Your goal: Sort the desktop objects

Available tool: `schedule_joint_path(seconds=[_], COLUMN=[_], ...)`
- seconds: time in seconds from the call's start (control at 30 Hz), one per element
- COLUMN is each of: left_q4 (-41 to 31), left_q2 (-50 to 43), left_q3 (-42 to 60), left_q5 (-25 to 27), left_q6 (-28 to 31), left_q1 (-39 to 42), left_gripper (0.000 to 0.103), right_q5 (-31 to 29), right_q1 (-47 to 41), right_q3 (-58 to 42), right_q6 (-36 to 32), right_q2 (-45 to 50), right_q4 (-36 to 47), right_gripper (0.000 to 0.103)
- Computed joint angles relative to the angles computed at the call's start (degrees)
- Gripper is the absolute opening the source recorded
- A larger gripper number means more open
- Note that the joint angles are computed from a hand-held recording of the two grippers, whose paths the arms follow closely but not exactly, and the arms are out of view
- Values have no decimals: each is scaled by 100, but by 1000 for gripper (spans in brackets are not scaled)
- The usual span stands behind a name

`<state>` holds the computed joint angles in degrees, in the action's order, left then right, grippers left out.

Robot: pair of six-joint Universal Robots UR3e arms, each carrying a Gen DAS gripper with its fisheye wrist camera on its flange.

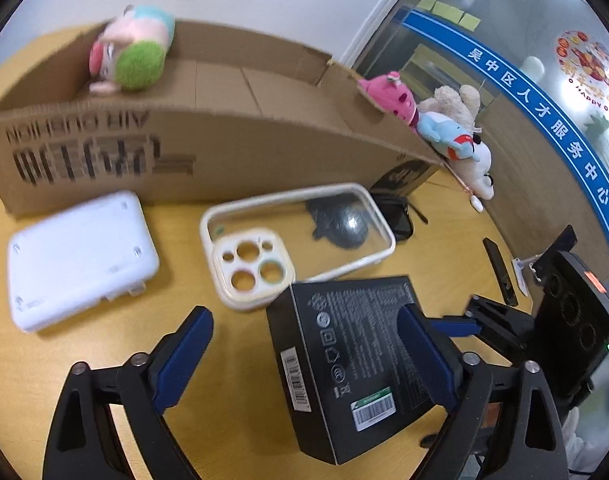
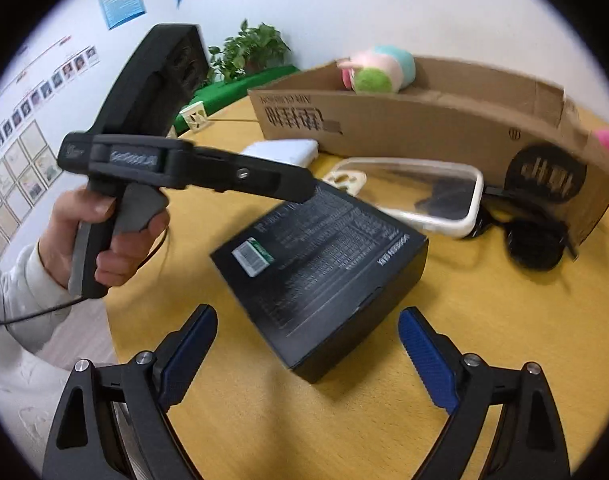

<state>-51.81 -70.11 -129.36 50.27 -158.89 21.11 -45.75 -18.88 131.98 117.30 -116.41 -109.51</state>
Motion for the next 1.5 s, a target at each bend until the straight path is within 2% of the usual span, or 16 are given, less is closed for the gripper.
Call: schedule_joint_path(seconds=[0.07,0.17,0.27,0.37,0.47,0.63,0.77,0.9,1.03,1.13,1.27,1.37,1.5], left_q4=[-19,-309,-214,-407,-555,-1322,-1736,-1545,-963,-861,-271,-182,-440], left_q2=[-263,-287,-30,234,679,1474,1321,715,143,-194,-906,-1545,-2517], left_q3=[46,-62,-252,-358,-394,78,1079,2269,3599,4540,5701,6604,7912], left_q5=[54,-347,-297,-305,-156,-321,-818,-1231,-1613,-2005,-1834,-1630,-1346], left_q6=[-35,110,49,96,40,211,339,36,-586,-837,-1421,-1650,-1795], left_q1=[-111,41,26,143,201,685,1059,1148,1156,1307,1058,836,563], left_gripper=[78,71,71,70,69,66,66,66,66,66,66,66,66], right_q5=[-76,-351,-325,-370,-342,-200,-54,39,206,439,663,580,494], right_q1=[279,787,944,1049,1090,1392,1530,1629,1618,1472,1336,1397,1504], right_q3=[63,307,509,796,966,694,-180,-1527,-2924,-3604,-4640,-5431,-6646], right_q6=[542,1137,1527,1774,1841,2284,2555,2810,3058,3286,3442,3524,3557], right_q2=[317,469,584,547,272,287,400,882,1243,1318,1690,2165,3030], right_q4=[-642,-1805,-2368,-2810,-2765,-3168,-3169,-3179,-3143,-3272,-3173,-3111,-2760], right_gripper=[93,92,92,90,89,89,89,89,89,89,89,89,89])
